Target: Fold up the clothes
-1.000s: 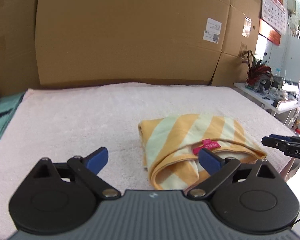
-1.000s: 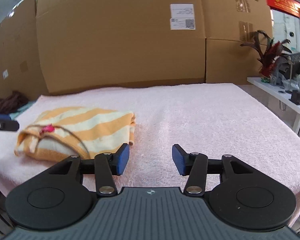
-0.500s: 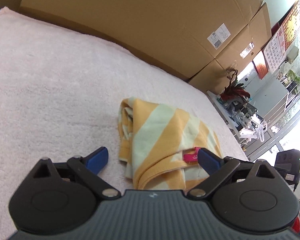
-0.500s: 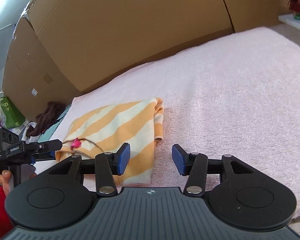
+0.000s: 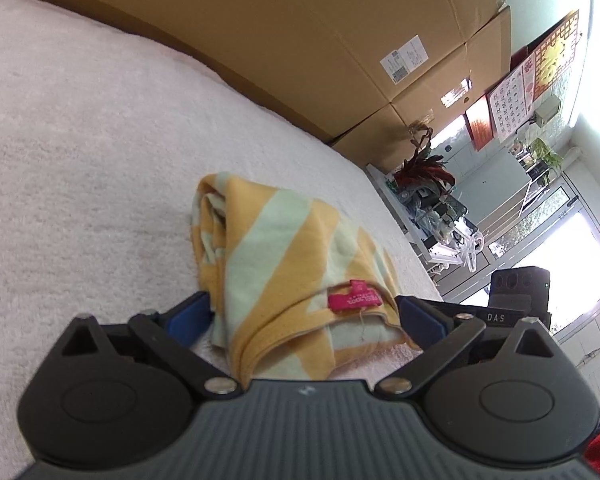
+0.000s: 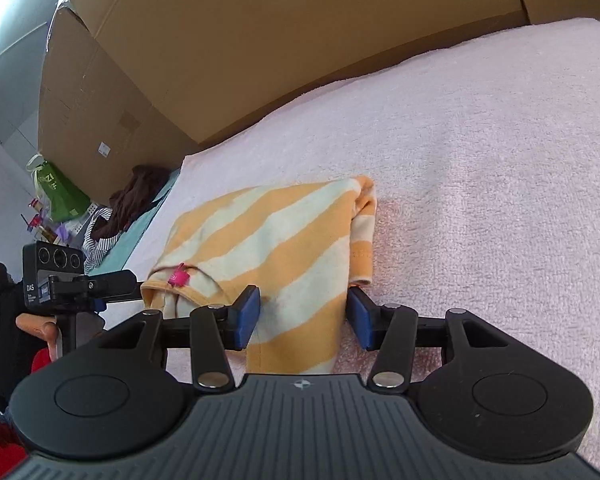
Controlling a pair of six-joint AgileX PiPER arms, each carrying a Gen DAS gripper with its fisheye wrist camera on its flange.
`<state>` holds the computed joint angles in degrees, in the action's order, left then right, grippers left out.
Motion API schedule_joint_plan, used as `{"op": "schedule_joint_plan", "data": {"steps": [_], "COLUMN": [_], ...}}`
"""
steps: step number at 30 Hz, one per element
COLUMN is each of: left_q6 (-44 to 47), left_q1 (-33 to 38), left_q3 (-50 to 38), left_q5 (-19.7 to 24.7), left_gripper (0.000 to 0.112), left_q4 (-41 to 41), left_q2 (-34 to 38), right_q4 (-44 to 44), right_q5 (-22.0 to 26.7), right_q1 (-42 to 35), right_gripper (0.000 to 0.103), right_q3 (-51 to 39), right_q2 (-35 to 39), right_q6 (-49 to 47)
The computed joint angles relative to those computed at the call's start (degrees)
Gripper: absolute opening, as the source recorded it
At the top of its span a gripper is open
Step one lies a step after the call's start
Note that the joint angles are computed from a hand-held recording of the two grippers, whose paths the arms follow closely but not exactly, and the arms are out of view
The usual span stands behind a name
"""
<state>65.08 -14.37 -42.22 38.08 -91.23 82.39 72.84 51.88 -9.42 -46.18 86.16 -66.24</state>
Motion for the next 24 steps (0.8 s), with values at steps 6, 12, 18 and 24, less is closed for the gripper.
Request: {"op": "schedule_joint_plan", "data": {"steps": [6, 12, 18, 24], "left_q6": [-5.1, -3.1, -5.4, -14.0], "left_q1": [0.5, 0.8, 3.1, 8.6], "left_q3": [-3.4, -4.4, -5.2, -4.5], "left_q5": [1.4, 2.5, 6.6, 15.0], "left_gripper": [0.102, 0.102, 0.102, 0.102], "left_q4": [6.1, 4.7, 7.3, 13.8], "left_q2": [1.6, 3.3, 3.8, 1.8], "right_q4": [0.2, 1.7, -0.1, -7.3], "right_q5": [2.0, 3.7, 5.2, 12.4], "right_q1": [-0.1, 0.2, -1.1, -6.0], "right_gripper": [0.056, 0.07, 0.071, 0.059], "right_q3": [-1.6, -1.9, -2.2, -4.6], "right_q2": [2.0, 3.0, 2.7, 3.1], "right_q6": [0.1, -1.9, -1.9, 5.9]}}
